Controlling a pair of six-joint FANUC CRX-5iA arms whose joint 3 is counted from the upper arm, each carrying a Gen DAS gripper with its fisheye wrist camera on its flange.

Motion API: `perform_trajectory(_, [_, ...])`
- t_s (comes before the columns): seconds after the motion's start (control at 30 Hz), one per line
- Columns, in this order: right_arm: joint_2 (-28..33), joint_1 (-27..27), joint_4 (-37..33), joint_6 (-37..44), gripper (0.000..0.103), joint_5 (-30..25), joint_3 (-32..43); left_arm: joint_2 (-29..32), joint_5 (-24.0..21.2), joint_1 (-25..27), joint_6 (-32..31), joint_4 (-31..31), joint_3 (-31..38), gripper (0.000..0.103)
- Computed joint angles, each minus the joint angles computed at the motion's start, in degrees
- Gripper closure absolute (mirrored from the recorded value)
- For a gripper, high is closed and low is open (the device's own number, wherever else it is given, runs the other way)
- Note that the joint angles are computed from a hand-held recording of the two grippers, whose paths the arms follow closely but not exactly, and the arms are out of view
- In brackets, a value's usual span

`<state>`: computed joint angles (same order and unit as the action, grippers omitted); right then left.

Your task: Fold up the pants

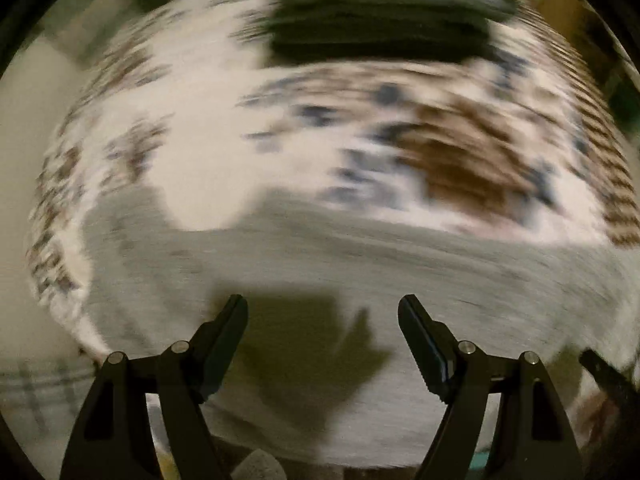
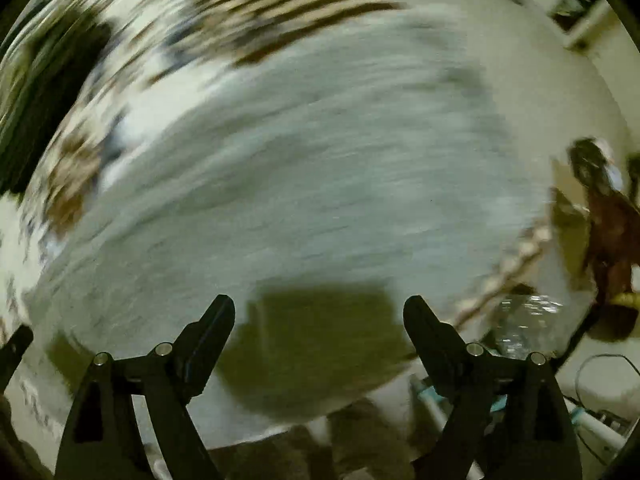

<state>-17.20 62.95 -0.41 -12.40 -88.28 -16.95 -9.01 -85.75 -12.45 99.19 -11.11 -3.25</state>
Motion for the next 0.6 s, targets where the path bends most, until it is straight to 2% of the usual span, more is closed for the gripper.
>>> perform_trajectory(0.13, [12.7,-0.5,0.1,6.6,0.015,2.9,10.4,-0.5,0.8,11.9,-2.7,-2.0,-0.6,0.027])
perform_trajectory(0.2, [19.4,-0.1,0.4,9.2,0.015,2.9,17.0,0.1,2.8,17.9,-4.4,-1.4,-1.1,0.027])
perform_trajectory(0.37, [32.1,0.2,-0.7,13.7,0.015,1.1,31.4,4.7,7.6,30.1,-10.0,8.3,-2.7,0.027])
perform_trajectory(0.4, [34.3,0.5,-0.9,14.2,0.015,0.5,34.0,5.7,8.2,31.3,-11.3,9.9,-3.0,0.034])
perform_trajectory(0.43, [36.4,0.7,-0.9,14.7,0.015,-0.3,36.6,6.8,8.7,31.7,-12.1,10.8,-3.0,0.060])
perform_trajectory(0.5, [40.1,1.0,-1.0,15.7,0.015,-2.5,41.4,8.2,9.3,33.8,-15.3,14.1,-4.2,0.099])
perform_trajectory(0.6, [43.7,1.4,-0.8,16.2,0.015,-5.1,46.3,4.2,11.5,39.6,-23.0,21.0,-9.6,0.100])
